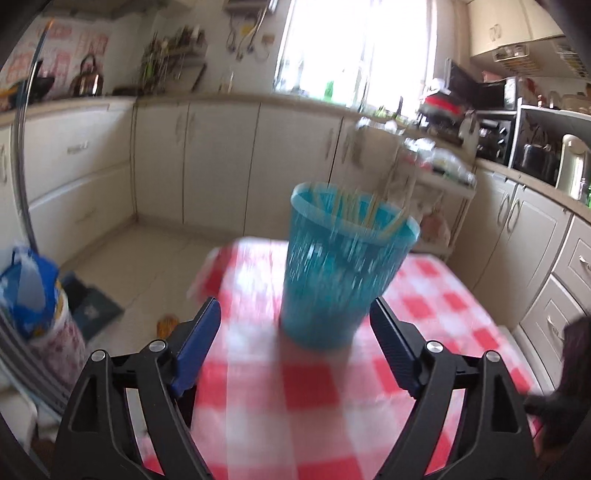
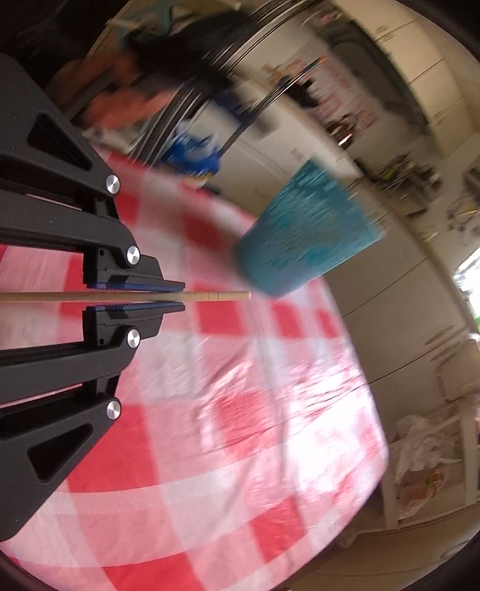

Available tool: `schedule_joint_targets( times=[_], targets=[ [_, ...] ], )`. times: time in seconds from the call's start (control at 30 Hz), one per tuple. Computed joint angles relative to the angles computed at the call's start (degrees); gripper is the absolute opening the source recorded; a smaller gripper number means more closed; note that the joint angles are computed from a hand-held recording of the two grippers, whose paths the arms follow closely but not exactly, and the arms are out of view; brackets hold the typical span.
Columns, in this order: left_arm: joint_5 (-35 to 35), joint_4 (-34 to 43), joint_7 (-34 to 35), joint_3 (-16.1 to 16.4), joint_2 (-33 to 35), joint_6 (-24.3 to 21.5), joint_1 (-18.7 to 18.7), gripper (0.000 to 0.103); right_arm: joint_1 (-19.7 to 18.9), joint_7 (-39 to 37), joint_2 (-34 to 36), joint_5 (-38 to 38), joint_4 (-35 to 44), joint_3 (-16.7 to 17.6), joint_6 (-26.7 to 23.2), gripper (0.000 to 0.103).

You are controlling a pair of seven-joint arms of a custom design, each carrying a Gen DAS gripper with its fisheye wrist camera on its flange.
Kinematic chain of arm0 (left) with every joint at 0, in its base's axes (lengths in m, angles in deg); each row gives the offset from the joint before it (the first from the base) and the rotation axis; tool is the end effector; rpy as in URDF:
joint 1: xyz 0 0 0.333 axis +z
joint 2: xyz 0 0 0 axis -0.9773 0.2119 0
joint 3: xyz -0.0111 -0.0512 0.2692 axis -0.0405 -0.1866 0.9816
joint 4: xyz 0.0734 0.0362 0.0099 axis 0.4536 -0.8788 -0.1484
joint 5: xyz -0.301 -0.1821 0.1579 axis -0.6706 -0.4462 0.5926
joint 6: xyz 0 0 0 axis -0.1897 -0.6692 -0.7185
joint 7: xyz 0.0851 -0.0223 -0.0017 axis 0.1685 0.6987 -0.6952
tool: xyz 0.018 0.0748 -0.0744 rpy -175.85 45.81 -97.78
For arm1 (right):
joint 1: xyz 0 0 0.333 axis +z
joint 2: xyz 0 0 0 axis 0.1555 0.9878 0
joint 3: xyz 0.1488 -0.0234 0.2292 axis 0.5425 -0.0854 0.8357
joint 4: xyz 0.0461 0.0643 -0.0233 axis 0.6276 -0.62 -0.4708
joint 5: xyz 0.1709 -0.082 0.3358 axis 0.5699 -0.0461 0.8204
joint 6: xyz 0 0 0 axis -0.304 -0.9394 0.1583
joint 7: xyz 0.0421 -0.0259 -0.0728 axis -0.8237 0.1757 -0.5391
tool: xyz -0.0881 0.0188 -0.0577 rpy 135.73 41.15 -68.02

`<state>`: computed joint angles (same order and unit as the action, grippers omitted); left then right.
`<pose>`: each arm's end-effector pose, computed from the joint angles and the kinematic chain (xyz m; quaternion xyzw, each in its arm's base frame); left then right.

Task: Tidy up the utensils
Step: 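Lift the chopstick in the right gripper over the teal basket, then open the right gripper to drop the chopstick into the basket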

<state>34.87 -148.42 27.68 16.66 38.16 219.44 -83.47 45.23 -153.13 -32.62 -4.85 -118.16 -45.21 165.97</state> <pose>0.5683 -0.3621 0.4144 -0.4192 0.7512 -0.4857 0.1552 0.3605 0.4389 0.4069 -0.3845 0.7893 -0.1638 0.4497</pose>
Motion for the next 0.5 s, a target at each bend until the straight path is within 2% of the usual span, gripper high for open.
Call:
schedule_joint_targets(
  times=[0.1, 0.2, 0.37, 0.5],
  targets=[
    [-1.54, -2.55, -0.57, -1.29, -0.73, -1.21, 2.33, 0.079, 0.01, 3.93, -0.85, -6.42, 1.69, 0.07, -2.33, 0.006],
    [-3.02, -4.39, 0.35, -3.75, -0.9, -1.67, 5.38, 0.079, -0.27, 3.6, -1.41, -10.56, 4.21, 0.26, -4.72, 0.006],
    [-5.12, -5.15, 1.28, -4.15, -1.54, -2.82, 6.6, 0.079, -1.27, -1.58, -0.33, -16.0, 11.45, -0.21, -8.17, 0.006],
    [-7.5, -6.36, 3.33, -6.47, -2.15, -2.7, 8.9, 0.079, -1.4, -9.87, 4.05, -17.14, 20.74, -1.43, -12.84, 0.006]
  ],
)
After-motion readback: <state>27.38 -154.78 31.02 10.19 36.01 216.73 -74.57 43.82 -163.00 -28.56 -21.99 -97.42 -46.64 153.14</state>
